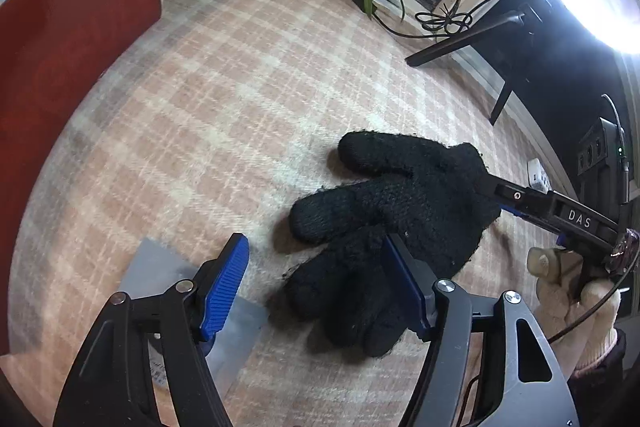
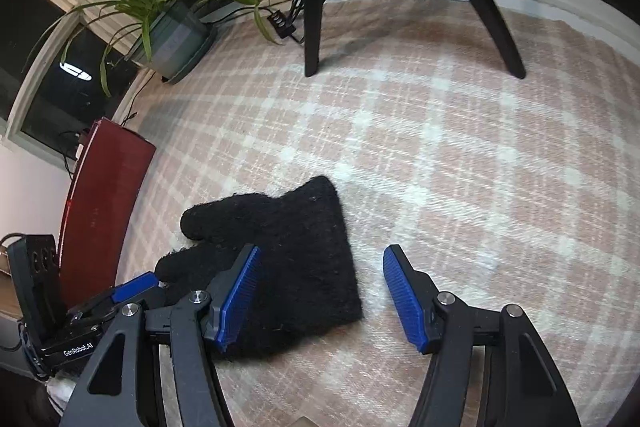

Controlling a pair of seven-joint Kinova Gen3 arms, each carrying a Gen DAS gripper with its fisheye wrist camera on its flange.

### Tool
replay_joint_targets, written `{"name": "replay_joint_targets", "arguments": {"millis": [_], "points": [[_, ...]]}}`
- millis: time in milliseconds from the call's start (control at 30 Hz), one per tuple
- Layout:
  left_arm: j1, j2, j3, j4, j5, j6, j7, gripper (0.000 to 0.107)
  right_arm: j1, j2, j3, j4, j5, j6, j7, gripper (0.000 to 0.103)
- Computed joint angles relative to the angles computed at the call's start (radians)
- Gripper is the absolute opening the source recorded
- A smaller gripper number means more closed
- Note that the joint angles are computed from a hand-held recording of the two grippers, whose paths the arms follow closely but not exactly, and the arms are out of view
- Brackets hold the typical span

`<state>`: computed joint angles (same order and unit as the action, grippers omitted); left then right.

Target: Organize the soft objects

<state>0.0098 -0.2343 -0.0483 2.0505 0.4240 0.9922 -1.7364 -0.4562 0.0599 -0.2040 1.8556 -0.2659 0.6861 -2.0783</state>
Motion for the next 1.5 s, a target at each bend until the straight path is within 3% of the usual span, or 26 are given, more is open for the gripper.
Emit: {"name": "replay_joint_targets", "arguments": {"millis": [167, 400, 467, 533, 567, 633, 800, 900, 1067, 1500], "points": [[0.018, 0.005, 0.017, -0.001, -0.008, -0.021, -0.006, 0.068, -0.006, -0.001, -0.008, 0.009, -0.024, -0.02, 0.018, 0.06], [0.048, -0.004, 0.019, 0.013, 0.013, -0.022, -0.07, 0.066, -0.047, -0.005, -0.021, 0.007, 0.049, -0.027, -0.053, 0.058], [0.056, -0.009, 0.019, 0.02, 0.02, -0.026, -0.09, 0.061, -0.052, -0.006, -0.022, 0.01, 0.058, -0.03, -0.066, 0.054], [0.06, -0.011, 0.017, 0.024, 0.028, -0.028, -0.109, 0.043, -0.057, -0.008, -0.024, 0.014, 0.063, -0.035, -0.074, 0.048], [0.063, -0.005, 0.005, 0.024, 0.046, -0.021, -0.126, 0.041, -0.054, -0.007, -0.024, 0.016, 0.048, -0.037, -0.059, 0.043], [0.061, 0.006, 0.006, 0.02, 0.059, -0.02, -0.131, 0.032, -0.054, -0.011, -0.025, 0.024, 0.038, -0.048, -0.055, 0.042], [0.058, 0.02, 0.019, 0.011, 0.077, -0.026, -0.128, 0.028, -0.063, -0.018, -0.027, 0.029, 0.062, -0.065, -0.083, 0.038], [0.055, 0.016, 0.02, 0.004, 0.079, -0.026, -0.133, 0.013, -0.077, -0.031, -0.034, 0.025, 0.105, -0.065, -0.121, 0.036], [0.047, -0.007, 0.0, 0.015, 0.096, -0.038, -0.16, 0.008, -0.099, -0.053, -0.049, 0.007, 0.187, -0.051, -0.2, 0.029], [0.026, -0.097, -0.077, 0.007, 0.137, 0.011, -0.201, 0.007, -0.133, -0.098, -0.088, -0.055, 0.308, -0.008, -0.319, 0.026]]}}
